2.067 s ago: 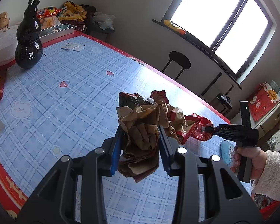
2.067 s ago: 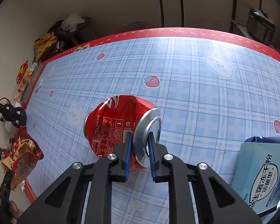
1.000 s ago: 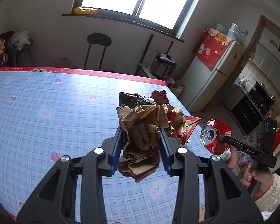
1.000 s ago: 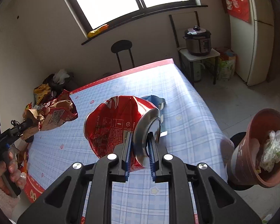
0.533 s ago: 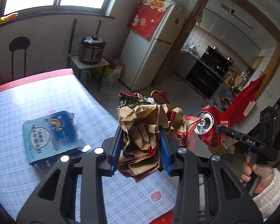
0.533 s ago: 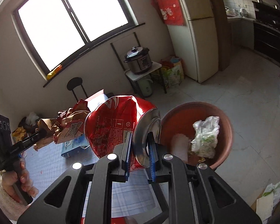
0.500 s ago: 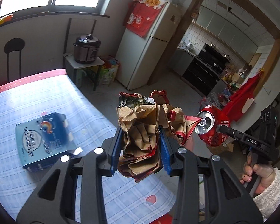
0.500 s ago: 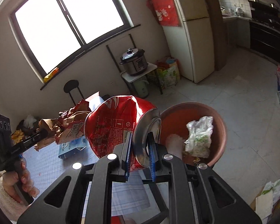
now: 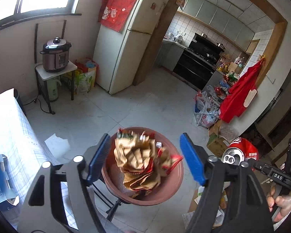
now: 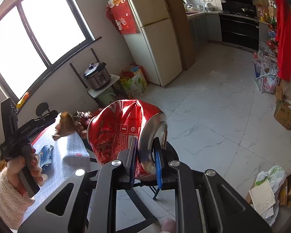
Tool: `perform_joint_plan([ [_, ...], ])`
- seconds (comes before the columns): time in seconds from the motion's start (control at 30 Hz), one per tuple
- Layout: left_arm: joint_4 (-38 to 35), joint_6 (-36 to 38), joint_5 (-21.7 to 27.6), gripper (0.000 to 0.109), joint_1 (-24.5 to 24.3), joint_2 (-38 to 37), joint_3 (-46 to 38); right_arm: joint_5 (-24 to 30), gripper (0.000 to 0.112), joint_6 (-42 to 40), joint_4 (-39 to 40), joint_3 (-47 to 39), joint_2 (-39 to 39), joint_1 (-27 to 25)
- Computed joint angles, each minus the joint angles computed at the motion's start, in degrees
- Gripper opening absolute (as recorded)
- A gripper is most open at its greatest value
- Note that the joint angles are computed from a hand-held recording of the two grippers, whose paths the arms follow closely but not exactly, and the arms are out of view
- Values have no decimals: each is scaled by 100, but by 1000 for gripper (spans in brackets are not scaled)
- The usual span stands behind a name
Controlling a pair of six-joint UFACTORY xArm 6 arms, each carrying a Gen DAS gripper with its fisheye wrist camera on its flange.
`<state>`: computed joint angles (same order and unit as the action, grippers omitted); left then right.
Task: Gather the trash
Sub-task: 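Open both tools to drop the paper bag and Coke can into the bin, then close both tools on opposite sides of the blue cardboard box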
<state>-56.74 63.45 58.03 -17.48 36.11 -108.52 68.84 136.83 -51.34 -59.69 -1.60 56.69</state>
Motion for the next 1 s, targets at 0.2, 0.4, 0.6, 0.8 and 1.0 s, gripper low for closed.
perform_joint_plan([
  [0.2,-161,199,-326,97,372,-444,340,-234,17,-309,-182,-21,79,-304],
  [0.4,-36,109,-839,97,973,-809,632,-881,17,-810,-288,-355,484,-926],
  [0.6,357,-251,-1203,97,1687,-790,574,-1523,43,-937,-581,-785,885,-1398],
  [0.8,1006,-805,-1221,97,2345,-396,-36,-1070,84,-1783,-662,-1979,1517,-1337],
  [1.0,1150,-1105,-1270,97,2953,-83,-550,-794,97,-2812,-326,-3486,2438,-1254],
])
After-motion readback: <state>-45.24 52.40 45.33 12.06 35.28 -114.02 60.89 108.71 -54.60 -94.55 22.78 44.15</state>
